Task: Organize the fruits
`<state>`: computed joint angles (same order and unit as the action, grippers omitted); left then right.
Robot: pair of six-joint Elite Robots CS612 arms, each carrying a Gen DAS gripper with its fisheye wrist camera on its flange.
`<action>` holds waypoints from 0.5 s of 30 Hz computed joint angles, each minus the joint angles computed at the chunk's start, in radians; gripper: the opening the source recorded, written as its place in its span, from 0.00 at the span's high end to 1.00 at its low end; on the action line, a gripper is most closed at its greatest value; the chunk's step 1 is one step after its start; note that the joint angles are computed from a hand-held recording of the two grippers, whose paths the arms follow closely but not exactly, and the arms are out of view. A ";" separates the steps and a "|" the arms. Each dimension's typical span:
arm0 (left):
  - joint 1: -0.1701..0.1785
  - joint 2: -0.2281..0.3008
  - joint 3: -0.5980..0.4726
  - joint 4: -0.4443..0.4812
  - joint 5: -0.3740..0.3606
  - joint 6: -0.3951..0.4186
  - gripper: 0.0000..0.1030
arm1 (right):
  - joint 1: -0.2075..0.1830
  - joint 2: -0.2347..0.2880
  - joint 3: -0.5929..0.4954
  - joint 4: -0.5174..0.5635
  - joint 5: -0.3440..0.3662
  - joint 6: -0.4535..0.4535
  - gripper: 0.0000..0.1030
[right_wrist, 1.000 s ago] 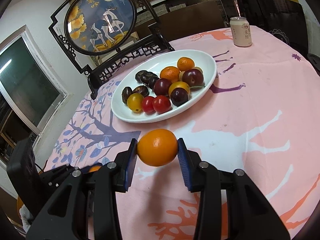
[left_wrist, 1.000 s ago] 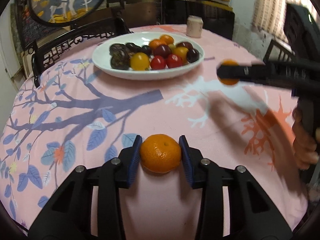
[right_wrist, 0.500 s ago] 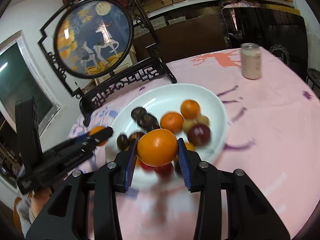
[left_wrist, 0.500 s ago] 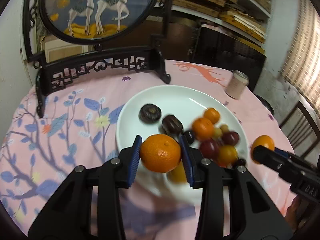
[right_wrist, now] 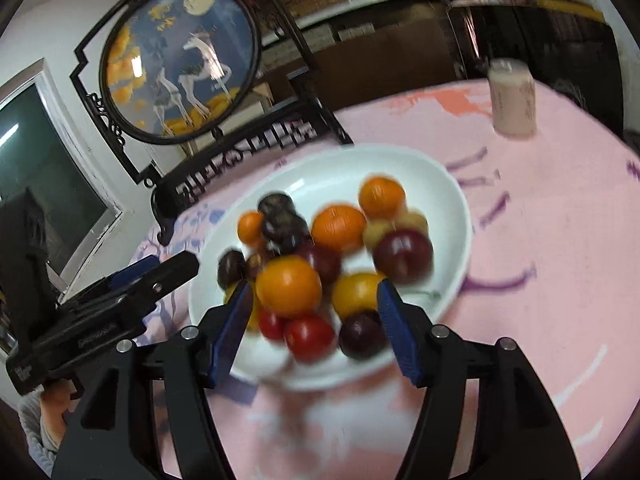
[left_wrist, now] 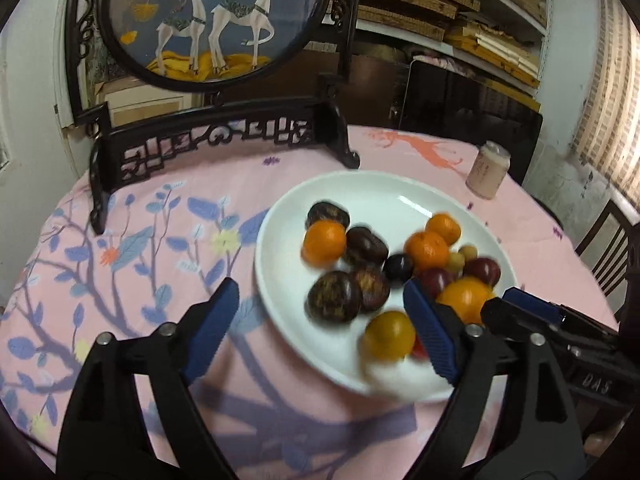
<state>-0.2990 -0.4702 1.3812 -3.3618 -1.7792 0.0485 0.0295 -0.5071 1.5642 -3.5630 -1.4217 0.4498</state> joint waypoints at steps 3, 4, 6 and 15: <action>0.003 -0.010 0.031 -0.003 -0.009 0.007 0.15 | -0.002 -0.002 0.014 -0.008 0.034 0.026 0.37; 0.005 -0.013 0.045 -0.013 -0.006 0.005 0.15 | 0.001 -0.005 0.020 -0.012 0.025 0.024 0.37; 0.009 -0.018 0.067 -0.024 0.000 0.004 0.14 | 0.009 -0.015 0.039 -0.028 0.010 0.014 0.37; 0.025 -0.046 0.177 -0.169 0.047 -0.052 0.10 | 0.051 -0.051 0.118 -0.132 -0.143 -0.072 0.30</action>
